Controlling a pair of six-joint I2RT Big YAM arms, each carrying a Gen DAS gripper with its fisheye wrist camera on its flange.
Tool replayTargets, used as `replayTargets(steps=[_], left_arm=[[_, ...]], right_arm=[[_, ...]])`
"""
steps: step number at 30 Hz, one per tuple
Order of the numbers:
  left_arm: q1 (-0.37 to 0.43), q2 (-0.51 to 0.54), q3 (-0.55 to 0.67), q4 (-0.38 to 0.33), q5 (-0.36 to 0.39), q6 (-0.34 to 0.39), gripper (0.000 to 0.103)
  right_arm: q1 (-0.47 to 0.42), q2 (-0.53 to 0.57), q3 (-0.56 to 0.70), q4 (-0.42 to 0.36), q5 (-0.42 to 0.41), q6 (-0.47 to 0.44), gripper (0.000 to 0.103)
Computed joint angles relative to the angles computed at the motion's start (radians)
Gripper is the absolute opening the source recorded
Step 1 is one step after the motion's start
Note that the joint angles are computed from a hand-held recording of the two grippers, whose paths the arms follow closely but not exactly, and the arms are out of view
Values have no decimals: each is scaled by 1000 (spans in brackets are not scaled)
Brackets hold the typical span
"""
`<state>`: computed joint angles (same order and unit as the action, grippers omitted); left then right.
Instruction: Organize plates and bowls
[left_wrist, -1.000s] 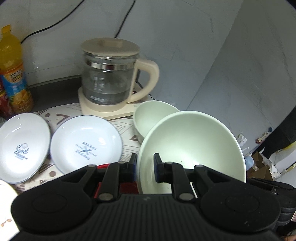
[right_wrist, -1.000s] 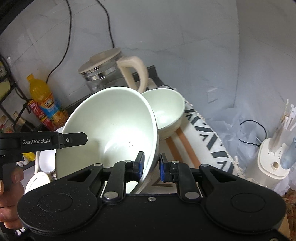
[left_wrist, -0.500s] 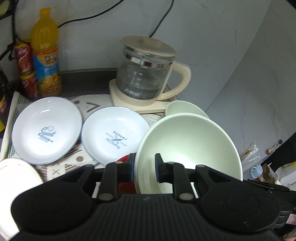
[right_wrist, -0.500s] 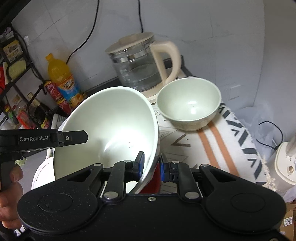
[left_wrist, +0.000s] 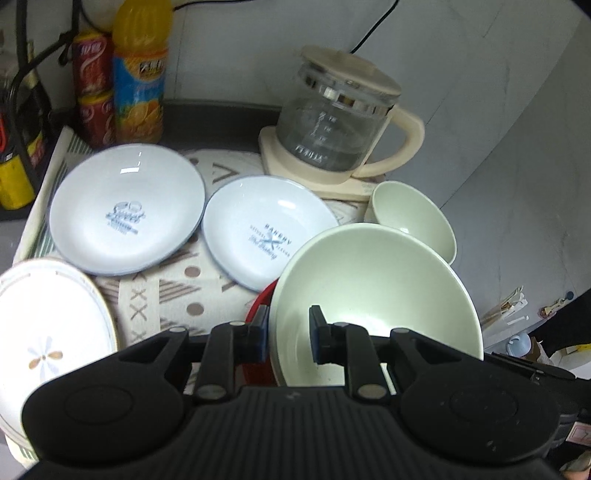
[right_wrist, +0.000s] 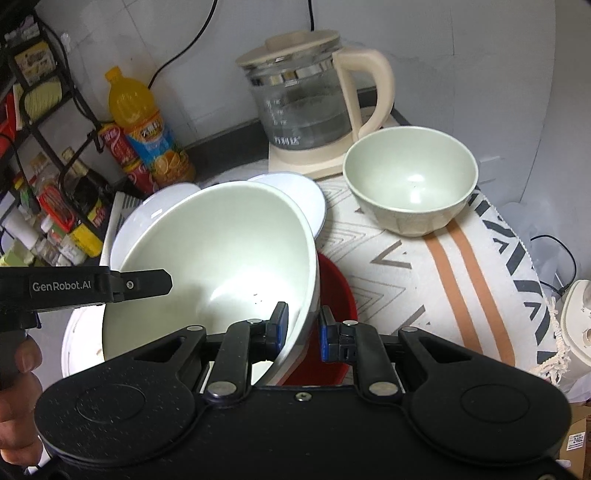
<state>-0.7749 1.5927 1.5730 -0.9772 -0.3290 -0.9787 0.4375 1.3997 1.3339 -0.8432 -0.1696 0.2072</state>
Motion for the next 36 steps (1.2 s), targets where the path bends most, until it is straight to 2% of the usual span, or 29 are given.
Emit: replayTargets(steps=[12, 17, 19, 21, 24, 26, 28, 31, 32, 33, 36], left_arm=[[8, 52, 16, -10, 65, -9, 20], [10, 83, 45, -49, 81, -4, 21], [8, 97, 70, -85, 65, -9, 24], [6, 106, 94, -114, 36, -5, 33], [4, 100, 107, -111, 4, 6, 44], [4, 87, 98, -75, 5, 21, 47], [2, 92, 119, -92, -10, 12, 50], [-7, 93, 136, -108, -63, 13, 65], [-8, 92, 136, -108, -72, 10, 76], [-7, 92, 138, -111, -76, 7, 82], [-4, 96, 145, -113, -88, 5, 83]], right_arm=[[-2, 16, -6, -15, 56, -39, 17], [-3, 22, -6, -6, 77, -67, 15], [-1, 27, -3, -5, 93, -84, 12], [-1, 27, -7, 10, 101, -96, 0], [-2, 31, -1, 17, 86, -115, 0], [6, 34, 5, 14, 101, -130, 0], [6, 34, 8, 11, 98, -134, 0], [-9, 21, 4, 23, 54, -117, 4], [-14, 15, 0, 33, 43, -116, 13], [-17, 9, -3, 42, 36, -116, 26], [-31, -4, -9, 65, 32, -102, 40]])
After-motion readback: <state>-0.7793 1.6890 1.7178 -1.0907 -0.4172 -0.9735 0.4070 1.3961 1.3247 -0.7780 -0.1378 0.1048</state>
